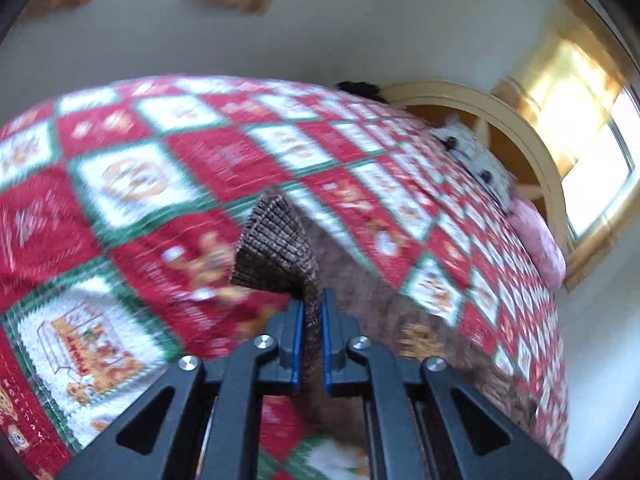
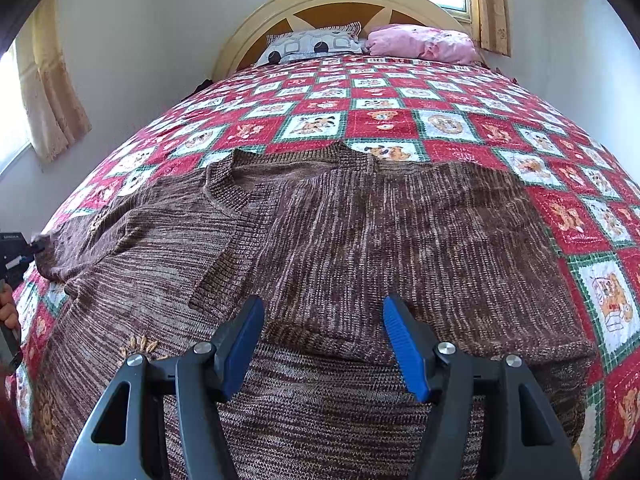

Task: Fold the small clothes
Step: 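Grasp the other sleeve with the left tool and fold it across the body, then open the left tool and release the folded sleeve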

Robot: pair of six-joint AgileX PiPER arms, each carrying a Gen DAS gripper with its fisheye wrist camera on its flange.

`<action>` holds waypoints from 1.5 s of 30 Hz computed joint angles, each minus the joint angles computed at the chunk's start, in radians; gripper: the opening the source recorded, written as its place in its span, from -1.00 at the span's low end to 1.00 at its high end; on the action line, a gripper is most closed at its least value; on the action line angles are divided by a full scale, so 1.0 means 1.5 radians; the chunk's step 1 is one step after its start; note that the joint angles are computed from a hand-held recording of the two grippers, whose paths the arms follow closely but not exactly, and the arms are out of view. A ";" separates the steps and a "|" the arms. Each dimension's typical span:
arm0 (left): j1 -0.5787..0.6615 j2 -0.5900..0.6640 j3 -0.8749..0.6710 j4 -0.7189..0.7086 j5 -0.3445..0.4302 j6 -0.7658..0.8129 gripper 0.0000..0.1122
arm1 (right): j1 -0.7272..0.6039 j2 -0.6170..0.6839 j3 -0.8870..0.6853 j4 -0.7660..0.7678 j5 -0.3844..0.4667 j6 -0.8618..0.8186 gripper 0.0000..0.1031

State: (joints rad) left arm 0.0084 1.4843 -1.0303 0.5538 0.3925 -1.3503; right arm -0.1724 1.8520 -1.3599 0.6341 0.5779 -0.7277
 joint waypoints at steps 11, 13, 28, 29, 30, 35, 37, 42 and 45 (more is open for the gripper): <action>-0.323 0.126 -0.198 0.188 0.077 0.053 -0.86 | -0.005 0.000 0.000 0.015 0.005 -0.009 0.23; -0.360 0.174 -0.232 0.182 0.100 0.090 -0.86 | -0.006 0.001 -0.001 0.020 0.007 -0.012 0.23; -0.405 0.118 -0.162 0.022 0.140 0.197 0.38 | -0.006 0.003 -0.004 0.023 0.011 -0.010 0.23; -0.403 0.095 -0.126 0.036 0.129 0.154 0.40 | -0.006 0.004 -0.005 0.022 0.011 -0.009 0.23; -0.399 0.081 -0.102 0.036 0.127 0.127 0.40 | -0.002 0.003 -0.005 0.016 0.009 -0.001 0.23; -0.361 0.046 -0.003 0.071 0.087 -0.004 0.40 | -0.008 -0.035 0.010 0.123 0.026 -0.073 0.23; -0.364 0.025 0.025 0.144 0.065 -0.118 0.40 | 0.018 -0.046 -0.005 0.144 0.047 -0.101 0.23; -0.384 0.032 0.025 0.201 0.084 -0.199 0.40 | 0.159 -0.010 -0.126 0.020 0.053 -0.104 0.23; -0.376 0.006 0.067 0.265 0.039 -0.292 0.40 | 0.203 0.080 -0.270 -0.053 0.140 -0.056 0.22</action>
